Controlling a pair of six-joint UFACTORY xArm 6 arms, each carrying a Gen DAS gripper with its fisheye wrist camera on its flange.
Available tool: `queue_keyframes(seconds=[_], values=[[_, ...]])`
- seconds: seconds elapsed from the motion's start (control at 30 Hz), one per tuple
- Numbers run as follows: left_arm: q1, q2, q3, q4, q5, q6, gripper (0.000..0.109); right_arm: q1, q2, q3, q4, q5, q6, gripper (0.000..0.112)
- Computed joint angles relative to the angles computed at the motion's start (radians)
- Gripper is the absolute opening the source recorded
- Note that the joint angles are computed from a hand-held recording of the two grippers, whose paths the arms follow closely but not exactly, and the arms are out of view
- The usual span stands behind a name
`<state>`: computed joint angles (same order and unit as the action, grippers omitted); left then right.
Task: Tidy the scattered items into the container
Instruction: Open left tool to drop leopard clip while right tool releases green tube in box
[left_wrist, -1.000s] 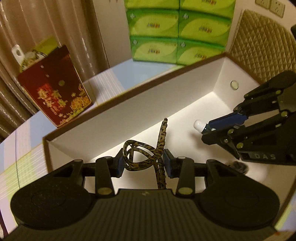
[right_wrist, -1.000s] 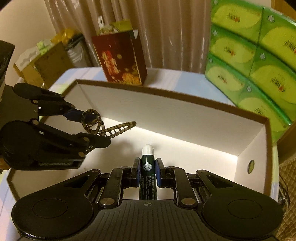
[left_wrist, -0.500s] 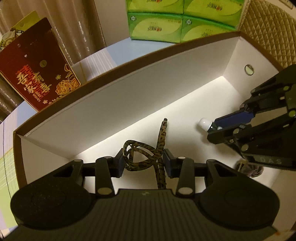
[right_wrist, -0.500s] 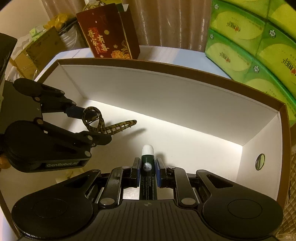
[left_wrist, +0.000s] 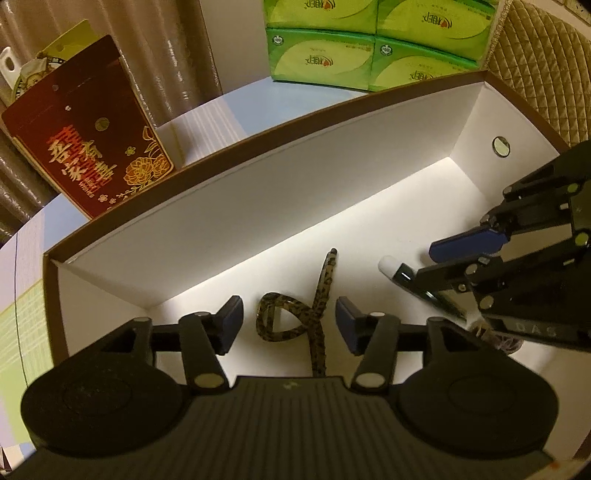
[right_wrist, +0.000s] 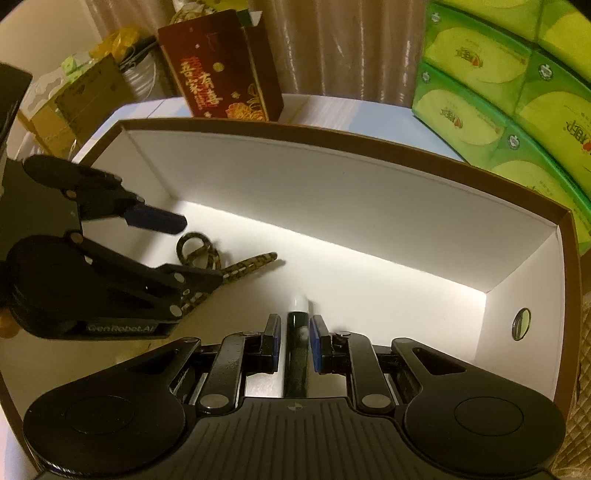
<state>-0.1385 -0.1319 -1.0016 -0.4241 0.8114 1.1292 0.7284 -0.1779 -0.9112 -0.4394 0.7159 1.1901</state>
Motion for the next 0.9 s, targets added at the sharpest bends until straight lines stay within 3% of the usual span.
queue_keyframes(seconds=[0.17,0.27,0.3,0.4,0.63,0.9], values=[[0.007,-0.029,0.011,0.004,-0.003,-0.008,0.067,0.017,-0.011,-0.007,-0.017,0.031,0.017,0.02],[0.016,-0.038,0.006,0.012,0.005,-0.024,0.069,0.034,-0.026,-0.005,-0.046,0.042,0.041,0.059],[0.021,-0.042,0.003,0.014,0.011,-0.029,0.072,0.04,-0.033,-0.002,-0.06,0.04,0.05,0.066],[0.036,-0.063,0.005,0.02,0.022,-0.039,0.082,0.063,-0.047,-0.007,-0.072,0.06,0.064,0.07],[0.086,-0.158,0.036,-0.004,0.075,-0.024,0.091,0.165,-0.075,-0.044,-0.143,0.209,0.136,0.075],[0.142,-0.304,0.09,-0.028,0.145,-0.033,0.094,0.282,-0.123,-0.059,-0.229,0.337,0.3,0.087]])
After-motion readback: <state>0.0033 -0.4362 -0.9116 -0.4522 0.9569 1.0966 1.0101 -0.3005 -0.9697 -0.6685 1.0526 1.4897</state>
